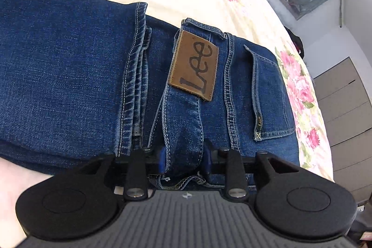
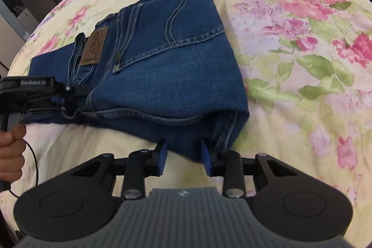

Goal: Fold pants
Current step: 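Lower the waistband onto the folded legs and open the right gripper, then grasp the folded leg end of the jeans with the left gripper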

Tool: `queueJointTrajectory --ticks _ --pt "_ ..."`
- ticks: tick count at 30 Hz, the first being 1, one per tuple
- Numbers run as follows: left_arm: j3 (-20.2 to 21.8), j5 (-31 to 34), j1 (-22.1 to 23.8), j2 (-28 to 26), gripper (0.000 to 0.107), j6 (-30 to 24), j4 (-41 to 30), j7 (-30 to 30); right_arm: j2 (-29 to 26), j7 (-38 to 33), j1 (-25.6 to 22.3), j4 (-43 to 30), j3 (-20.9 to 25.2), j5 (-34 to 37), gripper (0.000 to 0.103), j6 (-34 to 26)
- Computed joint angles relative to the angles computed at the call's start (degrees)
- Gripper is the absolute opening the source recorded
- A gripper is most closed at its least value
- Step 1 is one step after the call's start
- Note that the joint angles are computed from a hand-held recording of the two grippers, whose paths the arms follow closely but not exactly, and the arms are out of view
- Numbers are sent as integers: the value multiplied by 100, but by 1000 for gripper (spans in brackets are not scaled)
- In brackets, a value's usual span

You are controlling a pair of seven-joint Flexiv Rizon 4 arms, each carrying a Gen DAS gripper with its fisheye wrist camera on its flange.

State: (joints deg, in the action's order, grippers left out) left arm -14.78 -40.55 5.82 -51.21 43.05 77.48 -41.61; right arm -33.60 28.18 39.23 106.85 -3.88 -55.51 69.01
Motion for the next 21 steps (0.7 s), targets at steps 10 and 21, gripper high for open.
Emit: queueJointTrajectory --ticks 10,21 --pt "-19 57 -108 68 43 321 166 150 264 1598 -127 4 -553 -2164 33 -103" --pt "-332 -1279 679 582 69 417 916 967 152 3259 -96 100 -866 -3673 43 -28"
